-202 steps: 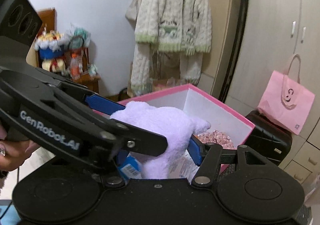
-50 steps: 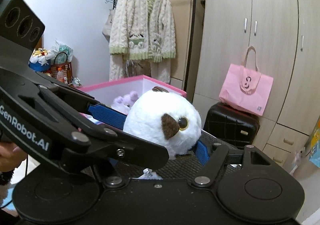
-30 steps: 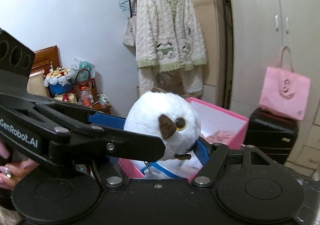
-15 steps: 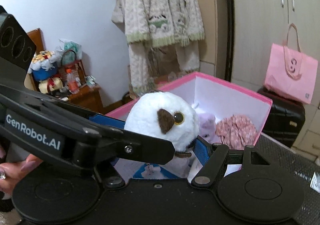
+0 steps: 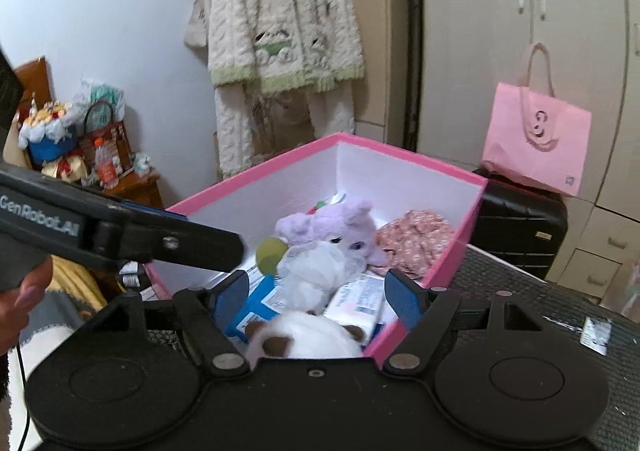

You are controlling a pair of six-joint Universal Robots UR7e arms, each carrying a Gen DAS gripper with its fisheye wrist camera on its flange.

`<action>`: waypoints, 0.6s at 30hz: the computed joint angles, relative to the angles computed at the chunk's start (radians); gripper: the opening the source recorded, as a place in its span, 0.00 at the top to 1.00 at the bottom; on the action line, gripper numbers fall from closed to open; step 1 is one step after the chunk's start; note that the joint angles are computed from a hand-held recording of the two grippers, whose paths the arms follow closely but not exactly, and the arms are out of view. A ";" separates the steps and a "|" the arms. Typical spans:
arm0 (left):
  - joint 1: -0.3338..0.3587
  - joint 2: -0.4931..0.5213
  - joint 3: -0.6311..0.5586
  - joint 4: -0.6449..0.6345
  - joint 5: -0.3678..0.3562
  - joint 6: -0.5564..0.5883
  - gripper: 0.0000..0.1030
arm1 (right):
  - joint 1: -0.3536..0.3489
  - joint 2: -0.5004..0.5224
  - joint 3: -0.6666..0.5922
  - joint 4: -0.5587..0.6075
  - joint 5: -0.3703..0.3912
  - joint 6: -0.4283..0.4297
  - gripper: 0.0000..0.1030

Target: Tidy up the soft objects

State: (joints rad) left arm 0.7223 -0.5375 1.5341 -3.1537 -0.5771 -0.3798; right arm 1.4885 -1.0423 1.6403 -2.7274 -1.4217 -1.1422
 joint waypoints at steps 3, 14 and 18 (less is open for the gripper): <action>-0.027 0.020 -0.010 -0.032 0.049 0.043 0.18 | -0.017 -0.029 0.006 -0.006 0.021 0.013 0.23; -0.119 0.071 -0.025 -0.078 0.151 0.136 0.15 | -0.060 -0.166 0.116 -0.064 0.074 -0.020 0.21; -0.150 0.095 -0.027 -0.118 0.171 0.183 0.14 | -0.076 -0.217 0.158 -0.069 0.093 -0.038 0.20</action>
